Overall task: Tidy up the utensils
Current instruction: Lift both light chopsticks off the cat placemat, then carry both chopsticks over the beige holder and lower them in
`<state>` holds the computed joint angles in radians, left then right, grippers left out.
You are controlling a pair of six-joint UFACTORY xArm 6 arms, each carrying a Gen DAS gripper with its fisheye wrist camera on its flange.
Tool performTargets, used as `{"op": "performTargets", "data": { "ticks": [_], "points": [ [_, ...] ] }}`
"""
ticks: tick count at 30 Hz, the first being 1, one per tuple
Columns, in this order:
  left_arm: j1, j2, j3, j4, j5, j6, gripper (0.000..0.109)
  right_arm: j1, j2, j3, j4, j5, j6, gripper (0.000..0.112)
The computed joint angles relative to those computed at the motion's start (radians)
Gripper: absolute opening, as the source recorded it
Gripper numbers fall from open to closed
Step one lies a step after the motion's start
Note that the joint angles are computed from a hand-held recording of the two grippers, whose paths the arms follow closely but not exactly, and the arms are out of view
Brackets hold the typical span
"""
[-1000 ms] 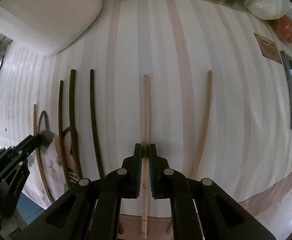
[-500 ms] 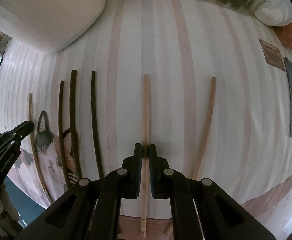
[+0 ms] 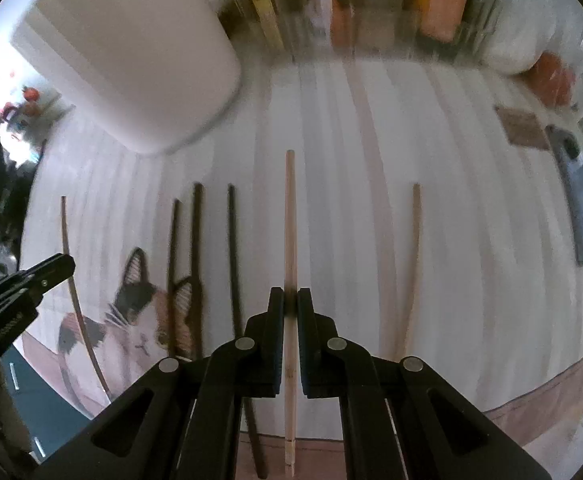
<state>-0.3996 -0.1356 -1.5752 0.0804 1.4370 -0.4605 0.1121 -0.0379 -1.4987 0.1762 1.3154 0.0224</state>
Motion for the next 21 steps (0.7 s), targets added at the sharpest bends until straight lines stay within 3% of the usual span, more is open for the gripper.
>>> {"op": "performTargets", "data": {
  "ticks": [13,19,21],
  "points": [
    [-0.003,0.028,-0.2,0.091,-0.038,-0.016,0.004,0.008,-0.058,-0.046,0.052,-0.157,-0.002,0.006],
    [0.015,0.126,-0.439,0.099,-0.03,0.013,0.004,0.026,0.031,-0.241,0.088,-0.184,0.006,0.006],
    [0.013,0.206,-0.606,0.101,0.011,0.028,0.004,0.031,0.082,-0.342,0.098,-0.179,0.013,0.006]
  ]
}}
